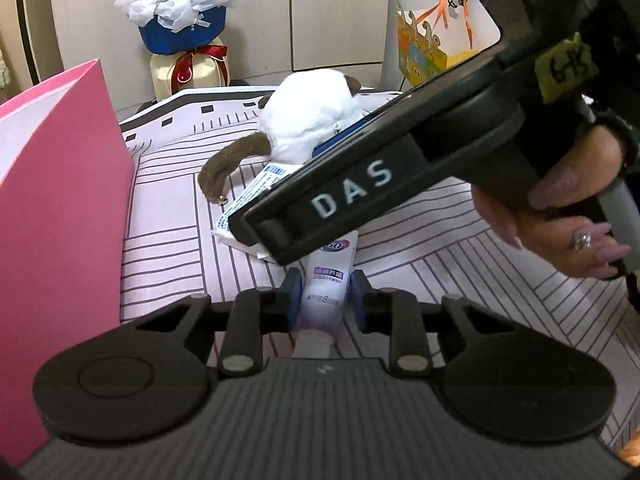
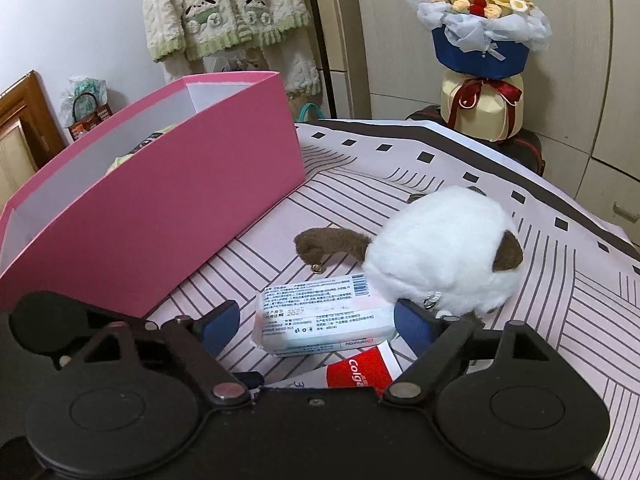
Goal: Organize soft objects
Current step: 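Grip the soap bar with the right tool while the left tool grips the Colgate toothpaste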
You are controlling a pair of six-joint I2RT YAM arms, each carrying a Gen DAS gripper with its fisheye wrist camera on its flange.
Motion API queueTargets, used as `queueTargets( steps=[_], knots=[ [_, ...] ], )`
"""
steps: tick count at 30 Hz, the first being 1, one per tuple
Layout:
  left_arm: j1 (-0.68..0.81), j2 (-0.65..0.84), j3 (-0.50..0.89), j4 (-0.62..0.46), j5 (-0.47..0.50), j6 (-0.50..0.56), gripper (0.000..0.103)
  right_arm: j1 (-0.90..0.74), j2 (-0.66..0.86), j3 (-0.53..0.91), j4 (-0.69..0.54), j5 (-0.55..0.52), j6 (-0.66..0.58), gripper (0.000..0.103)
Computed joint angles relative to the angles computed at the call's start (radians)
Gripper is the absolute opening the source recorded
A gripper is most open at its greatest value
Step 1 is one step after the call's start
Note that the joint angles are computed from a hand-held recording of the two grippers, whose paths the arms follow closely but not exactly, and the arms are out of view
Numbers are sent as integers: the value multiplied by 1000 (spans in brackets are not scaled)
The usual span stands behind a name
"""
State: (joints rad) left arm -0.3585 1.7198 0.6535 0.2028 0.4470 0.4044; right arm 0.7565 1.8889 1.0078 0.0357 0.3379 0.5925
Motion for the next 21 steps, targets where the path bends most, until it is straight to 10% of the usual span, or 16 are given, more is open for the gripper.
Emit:
queueTargets(
  steps=[21],
  knots=[
    [-4,-105,-132,75,-52,-44,22,11,13,24,-28,8,34,95]
  ],
)
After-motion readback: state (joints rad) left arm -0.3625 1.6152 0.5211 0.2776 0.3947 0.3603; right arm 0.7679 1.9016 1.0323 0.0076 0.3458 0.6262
